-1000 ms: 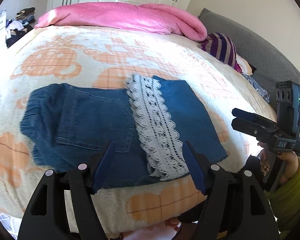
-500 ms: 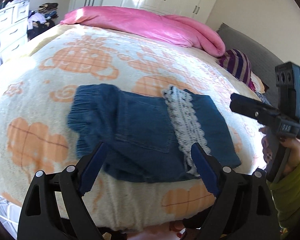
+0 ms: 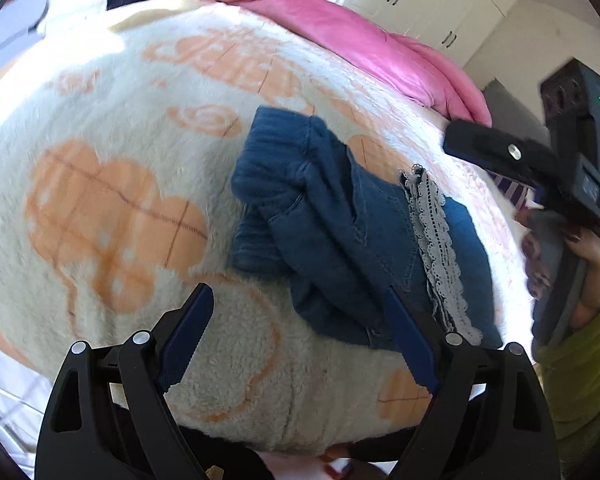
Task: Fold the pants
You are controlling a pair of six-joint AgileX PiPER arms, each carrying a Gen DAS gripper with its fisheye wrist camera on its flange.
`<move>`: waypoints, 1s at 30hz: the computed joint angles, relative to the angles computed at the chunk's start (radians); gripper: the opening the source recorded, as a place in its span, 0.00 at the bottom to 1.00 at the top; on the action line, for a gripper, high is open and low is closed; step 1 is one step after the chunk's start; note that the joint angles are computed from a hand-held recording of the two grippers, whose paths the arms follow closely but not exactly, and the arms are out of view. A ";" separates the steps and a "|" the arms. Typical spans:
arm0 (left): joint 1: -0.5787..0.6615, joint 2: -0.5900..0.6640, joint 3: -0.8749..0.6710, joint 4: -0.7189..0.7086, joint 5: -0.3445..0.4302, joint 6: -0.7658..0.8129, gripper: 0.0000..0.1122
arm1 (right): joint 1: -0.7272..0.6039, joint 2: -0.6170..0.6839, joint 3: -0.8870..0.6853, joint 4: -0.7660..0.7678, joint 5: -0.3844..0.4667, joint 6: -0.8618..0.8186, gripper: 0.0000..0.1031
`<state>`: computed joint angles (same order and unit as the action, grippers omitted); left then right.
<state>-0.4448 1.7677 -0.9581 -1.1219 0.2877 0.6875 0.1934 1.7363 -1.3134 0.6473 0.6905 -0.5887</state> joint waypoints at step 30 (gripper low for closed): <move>0.038 0.154 -0.113 -0.438 0.201 0.336 0.36 | 0.013 0.403 -0.442 0.113 0.355 -0.097 0.29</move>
<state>-0.4067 1.9220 -1.0706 -1.5603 0.4887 1.0237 0.2061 2.1390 -1.7552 0.7598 1.0452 -0.6859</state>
